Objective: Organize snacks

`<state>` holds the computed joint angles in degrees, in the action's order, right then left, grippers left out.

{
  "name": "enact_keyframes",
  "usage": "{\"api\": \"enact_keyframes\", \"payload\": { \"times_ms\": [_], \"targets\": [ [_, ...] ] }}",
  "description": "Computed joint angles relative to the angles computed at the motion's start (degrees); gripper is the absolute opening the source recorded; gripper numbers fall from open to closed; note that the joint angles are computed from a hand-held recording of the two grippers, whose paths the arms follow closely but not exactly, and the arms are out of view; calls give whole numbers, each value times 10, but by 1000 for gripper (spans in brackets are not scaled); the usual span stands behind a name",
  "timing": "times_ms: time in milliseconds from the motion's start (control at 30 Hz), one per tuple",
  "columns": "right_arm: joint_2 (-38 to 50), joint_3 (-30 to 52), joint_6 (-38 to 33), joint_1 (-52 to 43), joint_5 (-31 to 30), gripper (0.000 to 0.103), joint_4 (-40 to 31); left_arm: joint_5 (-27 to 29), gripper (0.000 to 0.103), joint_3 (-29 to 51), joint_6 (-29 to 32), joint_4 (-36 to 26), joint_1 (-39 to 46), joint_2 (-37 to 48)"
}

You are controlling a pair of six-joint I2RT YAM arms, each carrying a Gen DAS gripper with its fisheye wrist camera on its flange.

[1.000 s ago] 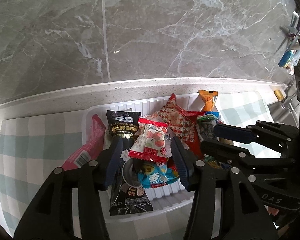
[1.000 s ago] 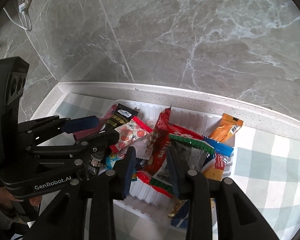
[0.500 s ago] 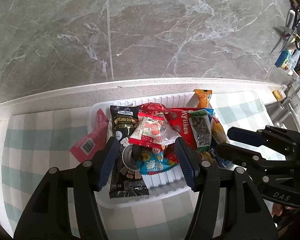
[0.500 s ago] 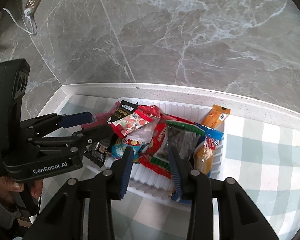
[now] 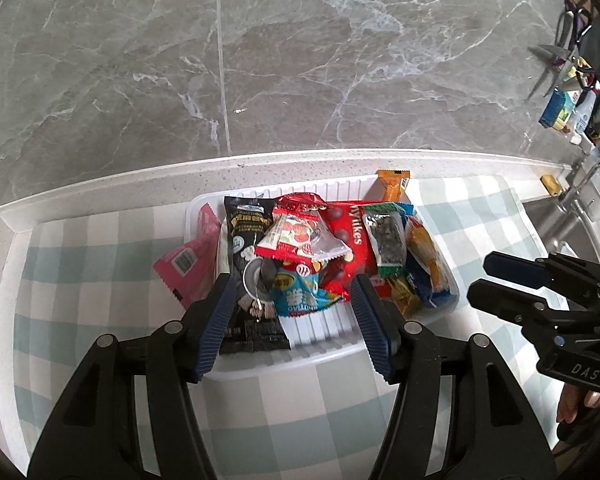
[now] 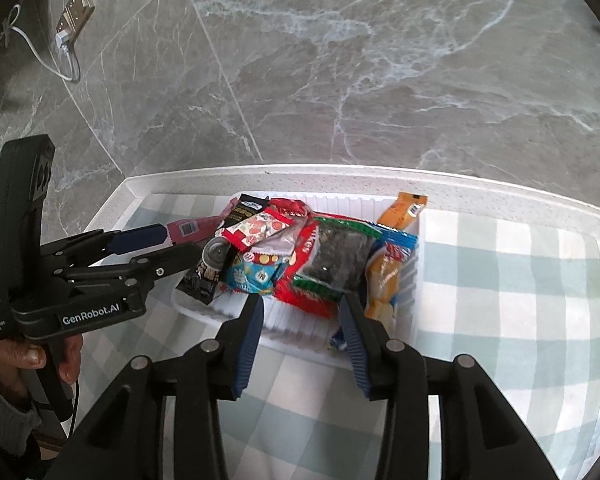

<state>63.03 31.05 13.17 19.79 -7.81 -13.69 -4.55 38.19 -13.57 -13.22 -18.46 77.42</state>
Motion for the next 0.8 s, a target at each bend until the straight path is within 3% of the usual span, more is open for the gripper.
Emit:
{"api": "enact_keyframes", "payload": {
  "times_ms": [167,533,800],
  "targets": [
    [-66,-26,8,0,4,44,-33,-19,69,-24,-21,-18,-28,-51],
    [-271,-72,56,60,62,50,-161,-85,73,-57,-100,-98,-146,-175],
    [-404,-80,119,150,142,51,-272,-191,80,-43,-183,-186,-298,-230]
  ]
}}
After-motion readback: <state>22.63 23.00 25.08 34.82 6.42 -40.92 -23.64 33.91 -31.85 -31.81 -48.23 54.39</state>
